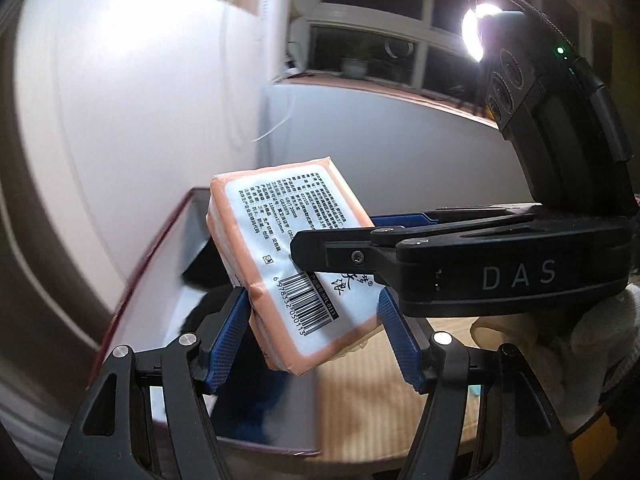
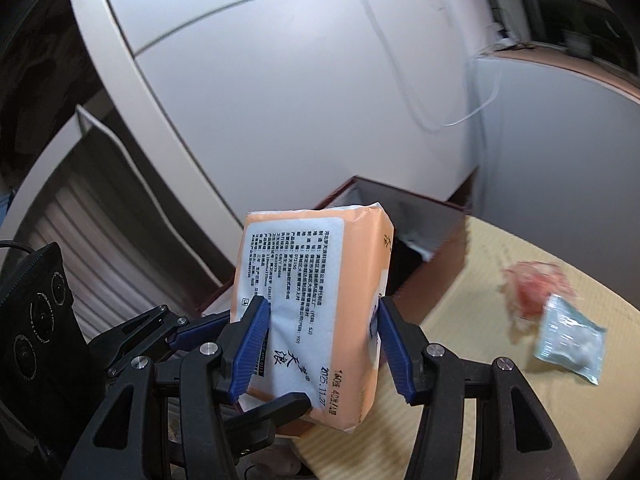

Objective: Organize soft objects

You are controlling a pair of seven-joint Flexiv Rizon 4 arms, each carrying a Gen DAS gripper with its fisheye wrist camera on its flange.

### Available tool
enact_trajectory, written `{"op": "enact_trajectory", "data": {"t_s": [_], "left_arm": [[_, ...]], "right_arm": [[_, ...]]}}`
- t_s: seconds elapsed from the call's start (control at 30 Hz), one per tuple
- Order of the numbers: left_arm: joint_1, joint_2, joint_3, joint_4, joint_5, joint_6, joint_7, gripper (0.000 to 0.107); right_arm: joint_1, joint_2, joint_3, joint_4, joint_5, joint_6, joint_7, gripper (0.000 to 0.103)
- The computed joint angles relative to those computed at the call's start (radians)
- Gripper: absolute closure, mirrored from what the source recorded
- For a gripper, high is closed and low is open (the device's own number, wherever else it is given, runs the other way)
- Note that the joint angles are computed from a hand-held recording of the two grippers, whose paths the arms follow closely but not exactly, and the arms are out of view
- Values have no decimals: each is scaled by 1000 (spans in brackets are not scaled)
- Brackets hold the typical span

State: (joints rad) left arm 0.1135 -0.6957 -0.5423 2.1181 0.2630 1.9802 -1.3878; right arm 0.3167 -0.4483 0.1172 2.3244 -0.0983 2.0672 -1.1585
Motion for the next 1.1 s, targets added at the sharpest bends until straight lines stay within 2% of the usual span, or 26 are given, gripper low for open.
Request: {"op": "enact_trajectory", "data": {"t_s": [0.2,0.33,0.47,0.63,0.77,0.9,1.1], "left_arm": [[-10,-14,56,-9,-30,-3,-7,43],[-24,-28,88,-20,-48,-8,-3,44],[-39,-37,116,-26,-68,-8,1,51],[-51,-37,136,-20,-78,4,0,51],[-63,-29,155,-4,-83,24,-10,51],[-70,-13,178,30,-76,60,-27,51],[-26,-12,141,24,-47,54,-55,51]], "right_arm": [[-35,-86,46,-93,-86,-52,38,51],[-17,-112,42,-122,-97,-77,50,51],[-26,-135,48,-145,-116,-96,58,51],[-13,-134,38,-147,-114,-93,53,51],[46,-118,-10,-135,-71,-92,36,51],[61,-106,-23,-128,-42,-94,30,48],[72,-64,-42,-71,4,-66,11,43]]}}
